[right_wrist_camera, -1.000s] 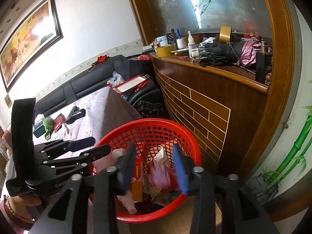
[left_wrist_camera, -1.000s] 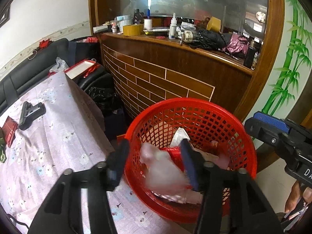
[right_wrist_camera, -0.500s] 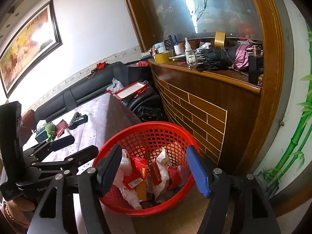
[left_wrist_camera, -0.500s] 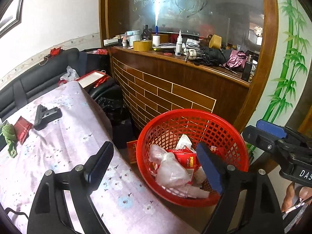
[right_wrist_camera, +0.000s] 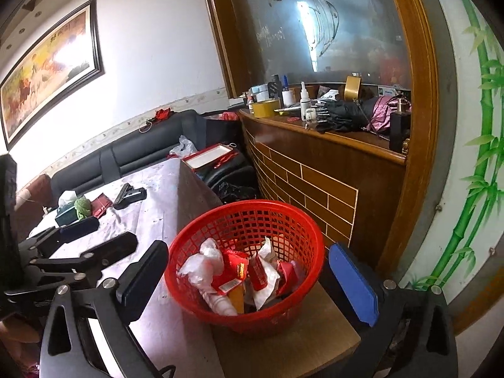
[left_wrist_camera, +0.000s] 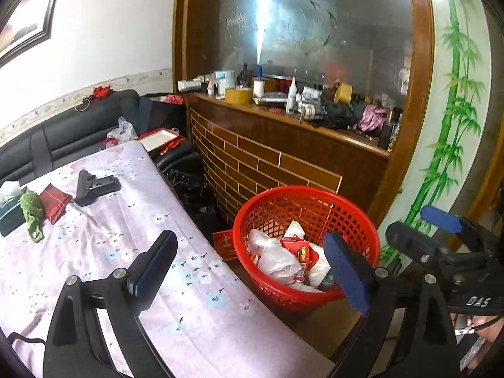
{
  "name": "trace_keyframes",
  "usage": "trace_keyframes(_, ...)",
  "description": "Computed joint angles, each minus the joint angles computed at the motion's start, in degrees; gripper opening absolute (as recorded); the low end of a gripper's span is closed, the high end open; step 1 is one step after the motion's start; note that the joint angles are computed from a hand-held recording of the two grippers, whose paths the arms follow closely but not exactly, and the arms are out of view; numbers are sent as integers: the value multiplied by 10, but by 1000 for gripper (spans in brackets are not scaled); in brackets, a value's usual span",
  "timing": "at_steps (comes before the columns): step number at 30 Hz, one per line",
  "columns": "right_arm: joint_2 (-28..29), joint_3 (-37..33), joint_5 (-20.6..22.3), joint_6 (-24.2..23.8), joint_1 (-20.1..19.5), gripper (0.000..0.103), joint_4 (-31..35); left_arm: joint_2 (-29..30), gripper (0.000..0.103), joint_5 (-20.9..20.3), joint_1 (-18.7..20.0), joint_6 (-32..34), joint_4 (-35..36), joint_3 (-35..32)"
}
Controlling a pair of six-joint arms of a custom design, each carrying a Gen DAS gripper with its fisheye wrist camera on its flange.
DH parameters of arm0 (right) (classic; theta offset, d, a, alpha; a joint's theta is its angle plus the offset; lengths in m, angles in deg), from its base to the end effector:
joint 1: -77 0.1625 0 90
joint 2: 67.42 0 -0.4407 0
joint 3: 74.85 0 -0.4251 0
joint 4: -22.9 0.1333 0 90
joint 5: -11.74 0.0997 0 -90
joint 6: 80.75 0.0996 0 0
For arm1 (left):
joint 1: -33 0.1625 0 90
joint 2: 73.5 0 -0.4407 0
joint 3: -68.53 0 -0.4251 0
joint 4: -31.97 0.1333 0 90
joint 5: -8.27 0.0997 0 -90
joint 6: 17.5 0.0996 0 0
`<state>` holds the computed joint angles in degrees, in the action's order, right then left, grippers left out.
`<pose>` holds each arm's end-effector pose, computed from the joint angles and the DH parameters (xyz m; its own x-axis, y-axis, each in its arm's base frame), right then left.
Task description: Collect trash
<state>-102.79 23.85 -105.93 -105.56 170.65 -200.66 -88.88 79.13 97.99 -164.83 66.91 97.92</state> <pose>0.1293 -0.6600 0.1017 -0.8185 0.2030 0.5375 -0.4021 0.4657 -0.7883 -0.1980 -0.8169 0.0400 -0.6252 0.5409 -0.5626 0.7797 0.4650 -0.4193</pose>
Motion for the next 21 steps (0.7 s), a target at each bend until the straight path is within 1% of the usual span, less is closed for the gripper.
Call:
trace_keyframes(2, 3, 2, -11, -1, 5, 103, -9, -25, 94, 4, 1, -6, -21, 43)
trace_keyframes(4, 10, 3, -32, -2, 13, 103, -25, -51, 97, 6, 2, -8, -48, 87)
trace_keyframes(8, 19, 15, -55, -7, 25, 103, -70, -102, 98, 0, 0, 16, -116, 179)
trace_keyframes(12, 31, 27, -84, -22, 42, 103, -121, -133, 98, 0, 0, 24, -143, 229)
trace_keyframes(21, 40, 60, -132, -35, 75, 103, -200, -193, 98, 0, -2, 28, -200, 329)
